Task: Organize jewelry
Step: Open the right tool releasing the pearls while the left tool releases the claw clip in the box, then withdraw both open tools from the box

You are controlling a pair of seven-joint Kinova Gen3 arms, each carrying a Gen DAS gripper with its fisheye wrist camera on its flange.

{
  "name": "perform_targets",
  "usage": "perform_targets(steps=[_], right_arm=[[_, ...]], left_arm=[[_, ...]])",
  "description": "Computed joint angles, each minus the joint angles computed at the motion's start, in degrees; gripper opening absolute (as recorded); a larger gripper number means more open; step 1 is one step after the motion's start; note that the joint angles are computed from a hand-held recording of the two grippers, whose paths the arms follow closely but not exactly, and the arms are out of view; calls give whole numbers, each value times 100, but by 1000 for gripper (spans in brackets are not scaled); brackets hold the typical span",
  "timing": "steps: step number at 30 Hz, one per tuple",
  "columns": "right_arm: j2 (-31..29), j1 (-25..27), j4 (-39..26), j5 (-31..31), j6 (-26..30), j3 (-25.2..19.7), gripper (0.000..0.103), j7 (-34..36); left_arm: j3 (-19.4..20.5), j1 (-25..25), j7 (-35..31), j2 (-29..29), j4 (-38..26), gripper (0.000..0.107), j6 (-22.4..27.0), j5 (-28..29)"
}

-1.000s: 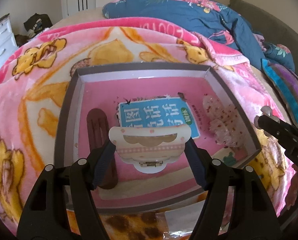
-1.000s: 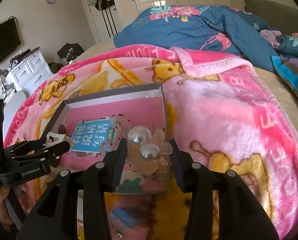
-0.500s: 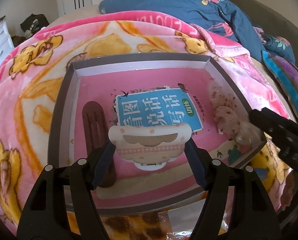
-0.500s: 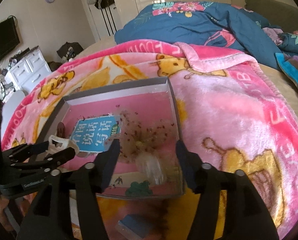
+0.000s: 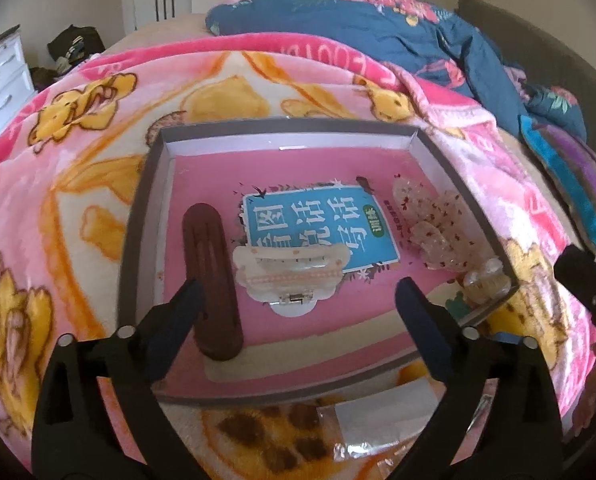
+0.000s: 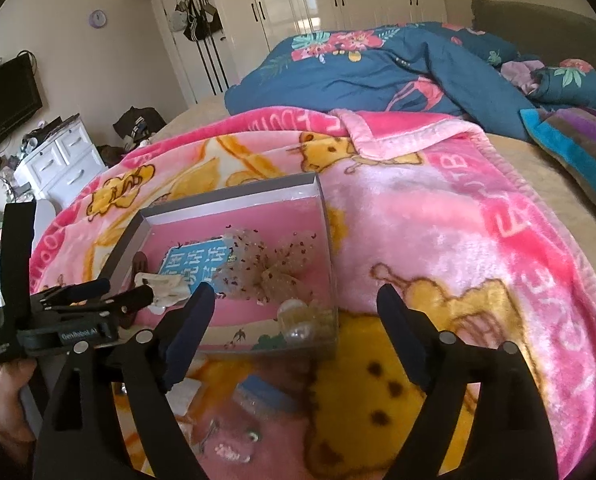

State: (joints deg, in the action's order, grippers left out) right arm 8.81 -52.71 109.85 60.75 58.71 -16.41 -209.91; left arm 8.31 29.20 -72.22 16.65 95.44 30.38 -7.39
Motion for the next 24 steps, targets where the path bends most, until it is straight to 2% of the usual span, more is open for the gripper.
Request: perform_targets(steps=[5, 12, 15, 24], right_arm=[[-135, -144, 21, 16, 223, -136, 86, -133], [-302, -326, -9, 6, 648, -357, 87, -228], [-351, -388, -46, -5, 843, -444, 87, -217], [-497, -643, -177, 36, 1453, -720, 87, -299]], left_arm=[[-44, -59, 219, -364, 275, 94, -169, 21], [-78, -51, 816, -945, 665, 94, -390, -452], [41, -203, 829, -1117, 745, 94, -383, -417], [382, -379, 1163, -1700, 1034, 94, -281, -807]])
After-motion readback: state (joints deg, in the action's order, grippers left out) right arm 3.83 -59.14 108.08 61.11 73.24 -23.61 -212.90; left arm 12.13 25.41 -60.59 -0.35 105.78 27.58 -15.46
